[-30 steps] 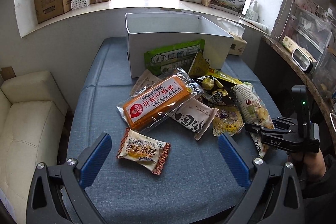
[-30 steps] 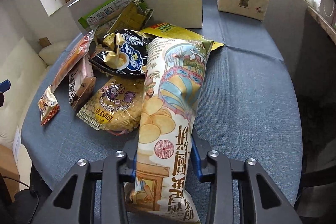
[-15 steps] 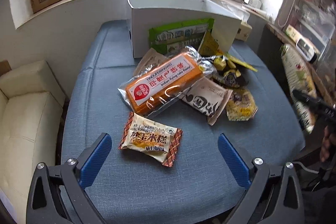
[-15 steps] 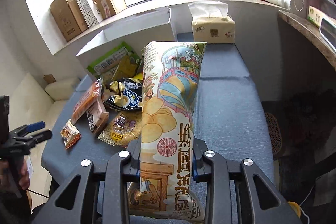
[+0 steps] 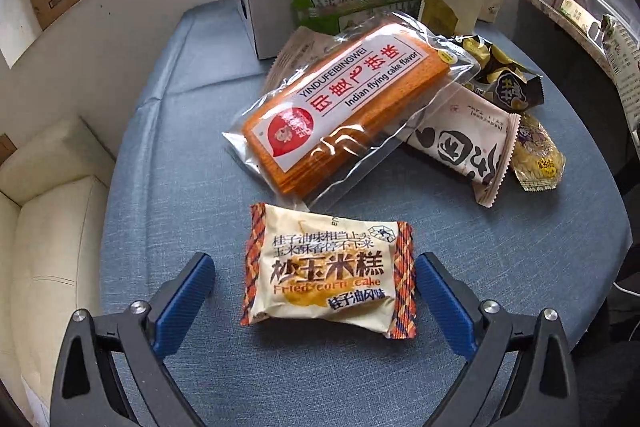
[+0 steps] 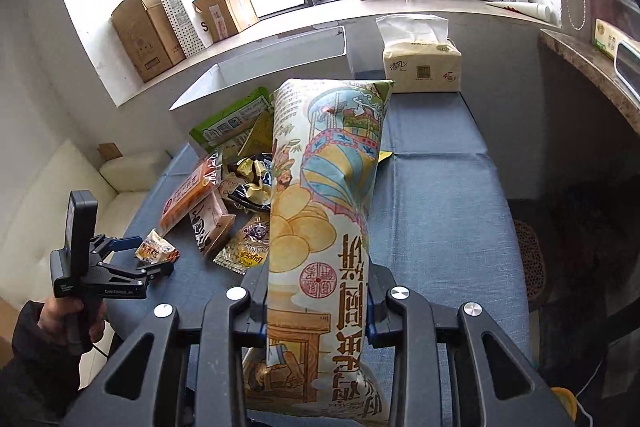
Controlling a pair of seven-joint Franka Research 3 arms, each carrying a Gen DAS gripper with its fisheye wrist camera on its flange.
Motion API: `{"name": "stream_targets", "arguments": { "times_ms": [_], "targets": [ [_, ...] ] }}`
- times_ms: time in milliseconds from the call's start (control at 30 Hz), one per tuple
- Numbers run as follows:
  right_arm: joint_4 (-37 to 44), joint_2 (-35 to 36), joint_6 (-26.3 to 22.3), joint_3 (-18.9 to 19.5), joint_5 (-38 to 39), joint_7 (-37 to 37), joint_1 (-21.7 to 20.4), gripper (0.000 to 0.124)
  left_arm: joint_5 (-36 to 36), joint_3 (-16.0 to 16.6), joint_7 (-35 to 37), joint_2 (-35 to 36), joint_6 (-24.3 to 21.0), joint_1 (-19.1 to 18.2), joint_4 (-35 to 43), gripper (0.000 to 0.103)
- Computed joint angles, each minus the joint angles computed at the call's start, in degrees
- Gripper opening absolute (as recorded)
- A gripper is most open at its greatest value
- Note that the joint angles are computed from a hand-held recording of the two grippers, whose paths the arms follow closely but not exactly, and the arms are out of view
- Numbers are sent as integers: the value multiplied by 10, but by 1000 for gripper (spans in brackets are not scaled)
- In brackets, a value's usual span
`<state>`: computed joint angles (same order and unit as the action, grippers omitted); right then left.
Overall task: Organize snacks
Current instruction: 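Grasp the corn cake packet with the left tool while the right tool holds the chip bag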
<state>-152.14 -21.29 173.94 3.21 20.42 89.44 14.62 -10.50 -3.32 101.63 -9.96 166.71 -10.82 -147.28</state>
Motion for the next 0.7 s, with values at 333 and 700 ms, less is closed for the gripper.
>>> {"name": "stream_targets", "arguments": {
  "times_ms": [333,700],
  "targets": [
    [2,4,-1,-3,5,-9,8,35,-30,18,21,-48,-10,-28,-20,63],
    [37,20,11,-71,88,-101,93,35,-49,64,21,-138,-4,-91,15,63]
  ]
}}
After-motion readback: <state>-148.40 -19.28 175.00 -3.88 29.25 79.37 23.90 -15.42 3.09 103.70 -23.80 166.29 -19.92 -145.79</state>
